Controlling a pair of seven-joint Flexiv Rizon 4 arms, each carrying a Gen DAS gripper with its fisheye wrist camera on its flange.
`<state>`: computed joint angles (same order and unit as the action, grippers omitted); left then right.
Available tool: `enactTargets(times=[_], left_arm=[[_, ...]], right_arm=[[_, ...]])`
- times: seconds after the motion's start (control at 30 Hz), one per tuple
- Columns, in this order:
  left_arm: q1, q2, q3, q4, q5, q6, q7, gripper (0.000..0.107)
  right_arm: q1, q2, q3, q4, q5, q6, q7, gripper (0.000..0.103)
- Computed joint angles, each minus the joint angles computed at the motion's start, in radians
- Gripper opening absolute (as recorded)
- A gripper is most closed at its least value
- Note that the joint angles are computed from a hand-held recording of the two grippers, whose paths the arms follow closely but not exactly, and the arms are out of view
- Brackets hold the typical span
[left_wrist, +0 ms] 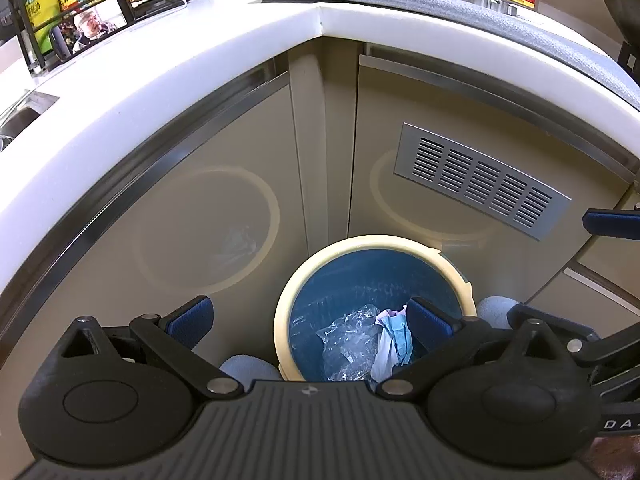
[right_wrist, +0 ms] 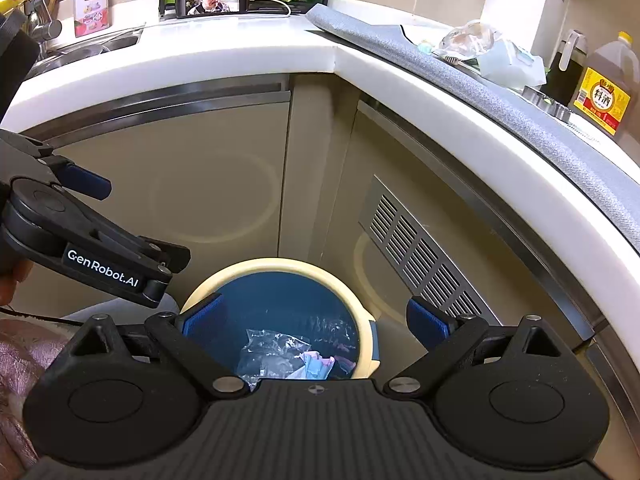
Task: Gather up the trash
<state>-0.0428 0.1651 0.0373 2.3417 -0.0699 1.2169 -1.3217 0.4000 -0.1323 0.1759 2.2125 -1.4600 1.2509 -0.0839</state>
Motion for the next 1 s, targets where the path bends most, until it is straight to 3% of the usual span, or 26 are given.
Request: enactTargets(times=[1.0], left_arm=[[0.008, -0.018, -0.003, -0.007, 0.018, -0.004, -0.012, 0.103]], right_arm=[[-0.001, -0.017, -0.015, 0.0, 0.03, 0.017, -0.016, 0.097]])
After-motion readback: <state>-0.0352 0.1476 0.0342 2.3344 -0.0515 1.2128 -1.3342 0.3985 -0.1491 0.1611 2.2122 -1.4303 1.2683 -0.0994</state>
